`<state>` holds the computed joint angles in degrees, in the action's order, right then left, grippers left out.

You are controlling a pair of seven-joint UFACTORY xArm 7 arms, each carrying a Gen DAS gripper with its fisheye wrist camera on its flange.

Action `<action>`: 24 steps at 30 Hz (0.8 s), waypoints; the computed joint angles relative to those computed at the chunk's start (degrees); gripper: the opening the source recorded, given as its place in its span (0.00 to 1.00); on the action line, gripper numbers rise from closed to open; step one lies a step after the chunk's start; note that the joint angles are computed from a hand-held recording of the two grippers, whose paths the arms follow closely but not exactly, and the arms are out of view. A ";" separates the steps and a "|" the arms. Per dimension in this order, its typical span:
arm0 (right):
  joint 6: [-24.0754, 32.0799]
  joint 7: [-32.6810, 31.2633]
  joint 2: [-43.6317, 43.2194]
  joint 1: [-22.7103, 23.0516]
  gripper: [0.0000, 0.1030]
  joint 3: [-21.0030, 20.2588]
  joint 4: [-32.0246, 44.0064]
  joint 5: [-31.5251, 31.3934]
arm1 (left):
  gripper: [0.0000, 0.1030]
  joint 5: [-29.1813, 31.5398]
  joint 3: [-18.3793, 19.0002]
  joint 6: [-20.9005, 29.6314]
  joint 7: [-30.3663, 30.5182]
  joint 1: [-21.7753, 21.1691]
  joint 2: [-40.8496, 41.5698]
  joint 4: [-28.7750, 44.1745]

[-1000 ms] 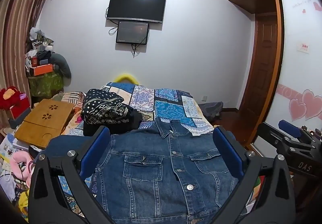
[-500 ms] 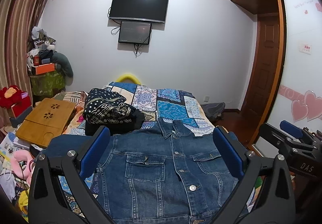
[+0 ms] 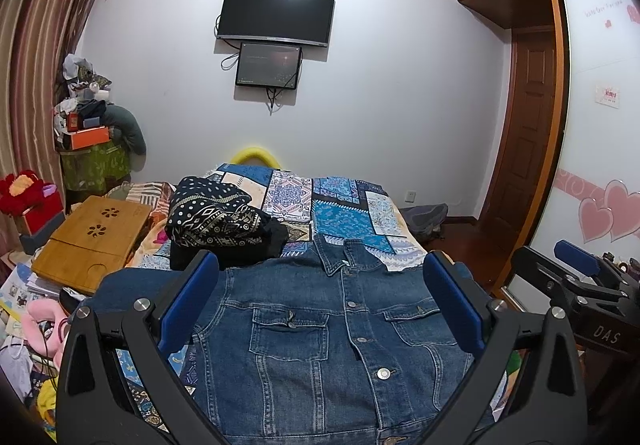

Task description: Fold large clothes

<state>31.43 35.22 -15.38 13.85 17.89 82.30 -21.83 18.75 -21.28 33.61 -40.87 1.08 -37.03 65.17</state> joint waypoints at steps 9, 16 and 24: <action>-0.04 0.33 0.26 0.06 1.00 0.02 0.13 -0.46 | 1.00 0.04 0.02 0.23 -0.10 -0.23 0.16 0.28; -0.01 0.20 0.26 0.16 1.00 -0.08 0.15 -0.40 | 1.00 0.09 0.03 0.35 -0.02 -0.34 0.39 0.49; 0.15 0.05 0.30 0.20 1.00 -0.13 0.21 -0.26 | 1.00 0.14 -0.01 0.41 -0.13 -0.40 0.50 0.55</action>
<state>31.58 35.27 -15.08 14.06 17.76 82.52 -22.09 18.89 -21.29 34.02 -41.00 0.69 -36.53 65.72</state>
